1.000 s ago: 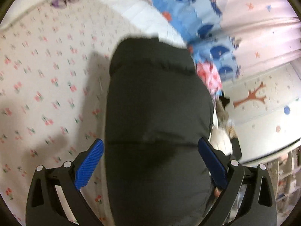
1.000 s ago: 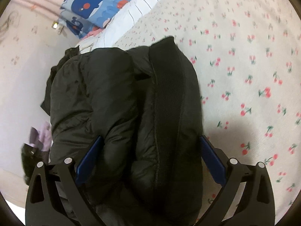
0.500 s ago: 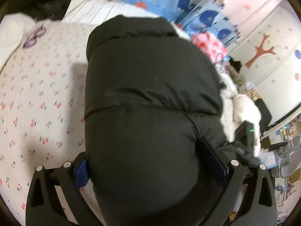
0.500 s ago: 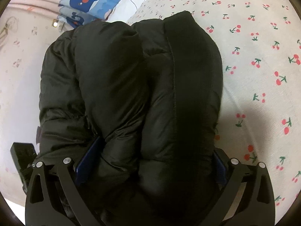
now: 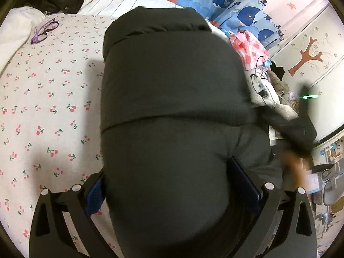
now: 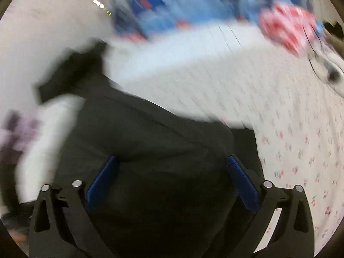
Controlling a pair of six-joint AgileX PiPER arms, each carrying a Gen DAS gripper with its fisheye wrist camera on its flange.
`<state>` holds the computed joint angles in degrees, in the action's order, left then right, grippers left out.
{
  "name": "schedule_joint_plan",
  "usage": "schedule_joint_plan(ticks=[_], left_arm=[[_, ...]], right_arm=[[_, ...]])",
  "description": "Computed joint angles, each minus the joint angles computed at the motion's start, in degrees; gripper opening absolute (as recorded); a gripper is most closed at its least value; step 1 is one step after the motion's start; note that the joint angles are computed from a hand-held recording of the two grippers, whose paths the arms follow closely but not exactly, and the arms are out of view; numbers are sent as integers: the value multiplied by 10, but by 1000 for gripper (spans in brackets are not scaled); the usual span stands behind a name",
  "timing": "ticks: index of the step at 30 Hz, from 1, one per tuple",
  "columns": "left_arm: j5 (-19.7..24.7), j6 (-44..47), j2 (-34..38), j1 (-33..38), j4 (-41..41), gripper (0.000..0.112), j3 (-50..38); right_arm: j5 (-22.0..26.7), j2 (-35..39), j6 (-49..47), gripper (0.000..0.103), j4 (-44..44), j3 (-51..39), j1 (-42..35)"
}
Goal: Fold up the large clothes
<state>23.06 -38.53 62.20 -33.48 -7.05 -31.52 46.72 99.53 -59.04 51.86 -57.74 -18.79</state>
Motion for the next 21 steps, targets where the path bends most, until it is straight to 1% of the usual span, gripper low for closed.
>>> schedule_joint_plan(ticks=[1, 2, 3, 4, 5, 6, 7, 8, 9, 10, 11, 12, 13, 15, 16, 18, 20, 21], left_arm=[[-7, -29, 12, -12, 24, 97, -5], [0, -41, 25, -19, 42, 97, -14], [8, -77, 31, -32, 78, 97, -20], [21, -109, 38, -44, 113, 97, -27], [26, -121, 37, -48, 124, 97, -29], [27, -110, 31, -43, 113, 97, -27], [29, -97, 21, -36, 99, 97, -24], [31, -99, 12, -34, 98, 97, -21], [34, -112, -4, -34, 108, 97, -17], [35, -124, -14, -36, 118, 97, -14], [35, -136, -18, -41, 131, 97, -13], [33, -135, -17, -40, 130, 97, -13], [28, -131, -14, -40, 125, 97, -11], [29, -138, -6, -44, 131, 97, -13], [34, -162, -3, -53, 154, 97, -15], [48, -213, -11, -70, 199, 97, -18], [51, -203, -37, -65, 193, 97, -12], [45, -186, -51, -55, 177, 97, -5]], right_arm=[[14, 30, 19, 97, 6, -14, -5], [21, 36, 21, 97, -10, -25, -3], [6, 22, 33, 96, -31, -19, 5], [8, 5, 59, 96, -70, -22, 13], [19, -6, 75, 96, -86, -28, 11], [31, -15, 70, 96, -84, -28, -2], [59, -43, 44, 96, -59, -18, -36], [97, -69, -3, 96, -18, -1, -79], [122, -96, -36, 96, 3, 23, -113], [124, -117, -48, 96, 1, 41, -124], [103, -134, -49, 96, -24, 64, -116], [62, -137, -59, 96, -64, 93, -87], [44, -129, -64, 96, -80, 107, -69], [51, -111, -81, 96, -64, 115, -87], [71, -111, -65, 96, -64, 107, -102], [113, -131, -79, 96, -42, 108, -141], [172, -155, -112, 96, -15, 112, -210], [187, -157, -112, 96, -16, 111, -229]])
